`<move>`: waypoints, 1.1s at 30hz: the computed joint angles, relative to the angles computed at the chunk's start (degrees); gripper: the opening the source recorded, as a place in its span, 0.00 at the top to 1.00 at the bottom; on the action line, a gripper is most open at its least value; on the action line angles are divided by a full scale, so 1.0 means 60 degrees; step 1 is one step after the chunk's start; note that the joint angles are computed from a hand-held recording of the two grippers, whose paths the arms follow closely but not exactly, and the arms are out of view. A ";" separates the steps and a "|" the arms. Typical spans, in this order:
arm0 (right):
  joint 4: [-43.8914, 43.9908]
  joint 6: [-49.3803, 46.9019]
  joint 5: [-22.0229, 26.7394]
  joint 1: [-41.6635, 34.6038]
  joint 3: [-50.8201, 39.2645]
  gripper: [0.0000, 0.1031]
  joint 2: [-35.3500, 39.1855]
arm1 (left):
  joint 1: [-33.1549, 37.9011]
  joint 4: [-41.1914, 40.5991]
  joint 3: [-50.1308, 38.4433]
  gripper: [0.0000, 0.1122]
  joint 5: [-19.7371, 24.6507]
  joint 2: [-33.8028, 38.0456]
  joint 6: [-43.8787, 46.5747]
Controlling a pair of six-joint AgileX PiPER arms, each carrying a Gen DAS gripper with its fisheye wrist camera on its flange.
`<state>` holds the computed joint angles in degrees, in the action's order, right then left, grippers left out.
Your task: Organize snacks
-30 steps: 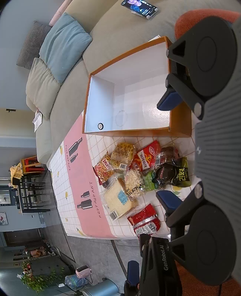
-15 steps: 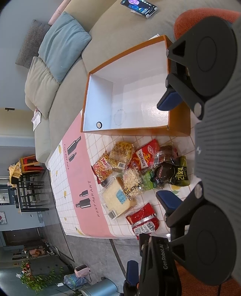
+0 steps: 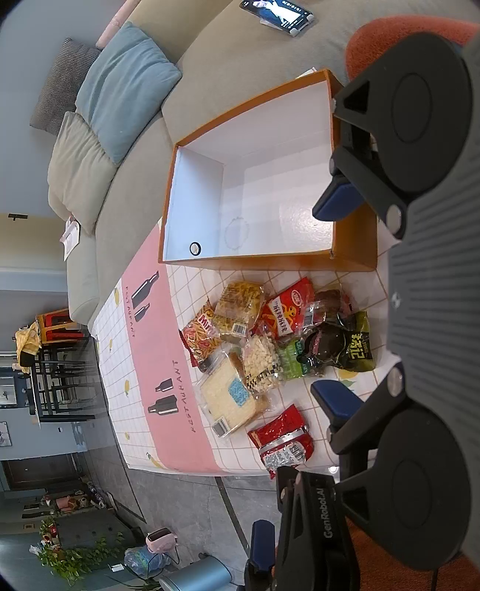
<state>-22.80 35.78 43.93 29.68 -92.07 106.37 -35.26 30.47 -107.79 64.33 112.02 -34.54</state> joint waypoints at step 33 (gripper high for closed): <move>0.2886 -0.4455 -0.0946 -0.0439 -0.2798 0.54 0.3030 | 0.2137 -0.3041 -0.2323 0.38 0.0534 0.2007 0.2240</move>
<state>-5.48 9.05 38.26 27.05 -108.86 124.55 -22.44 12.22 -121.73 67.53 124.06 -21.10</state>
